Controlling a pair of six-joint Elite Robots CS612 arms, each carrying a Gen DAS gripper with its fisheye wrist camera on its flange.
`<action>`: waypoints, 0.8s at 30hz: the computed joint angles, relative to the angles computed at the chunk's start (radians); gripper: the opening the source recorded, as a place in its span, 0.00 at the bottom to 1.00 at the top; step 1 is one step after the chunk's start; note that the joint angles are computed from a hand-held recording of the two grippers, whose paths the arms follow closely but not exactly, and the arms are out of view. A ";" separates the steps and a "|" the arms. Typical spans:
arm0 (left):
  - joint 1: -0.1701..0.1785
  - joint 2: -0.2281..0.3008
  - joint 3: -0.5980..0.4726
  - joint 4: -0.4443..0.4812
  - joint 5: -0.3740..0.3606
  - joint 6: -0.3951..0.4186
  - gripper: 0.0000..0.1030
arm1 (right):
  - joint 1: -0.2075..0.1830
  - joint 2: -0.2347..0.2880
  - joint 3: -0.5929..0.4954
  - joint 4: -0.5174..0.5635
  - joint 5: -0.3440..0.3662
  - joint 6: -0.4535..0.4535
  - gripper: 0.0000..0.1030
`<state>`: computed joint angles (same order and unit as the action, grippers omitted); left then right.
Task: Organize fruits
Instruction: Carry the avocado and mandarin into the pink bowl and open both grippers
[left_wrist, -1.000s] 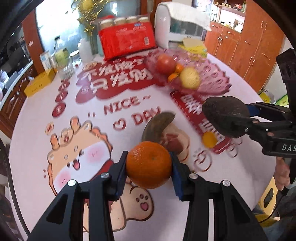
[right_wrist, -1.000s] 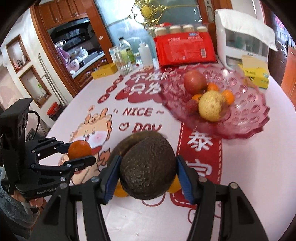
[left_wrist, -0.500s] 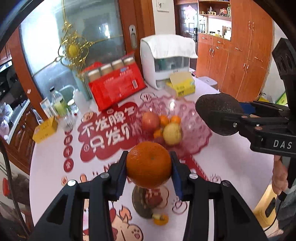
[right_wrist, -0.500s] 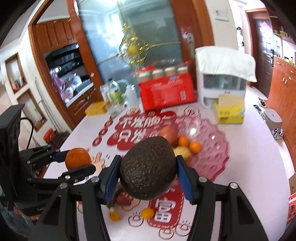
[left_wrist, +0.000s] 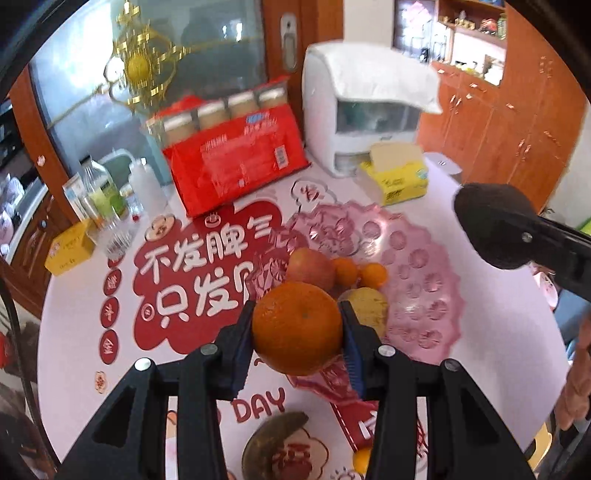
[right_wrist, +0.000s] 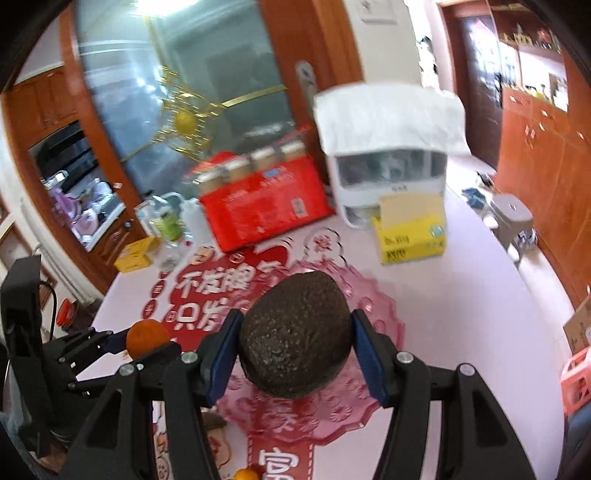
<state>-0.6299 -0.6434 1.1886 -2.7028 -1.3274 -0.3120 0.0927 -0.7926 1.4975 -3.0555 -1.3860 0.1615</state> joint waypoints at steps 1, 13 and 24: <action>0.002 0.014 -0.015 0.012 -0.002 -0.004 0.40 | -0.003 0.012 -0.011 0.017 -0.001 0.008 0.57; 0.008 0.117 -0.116 0.072 0.007 0.020 0.40 | -0.006 0.134 -0.107 0.209 -0.057 0.038 0.57; 0.003 0.137 -0.130 0.114 0.009 0.037 0.42 | 0.005 0.162 -0.139 0.252 -0.058 0.026 0.59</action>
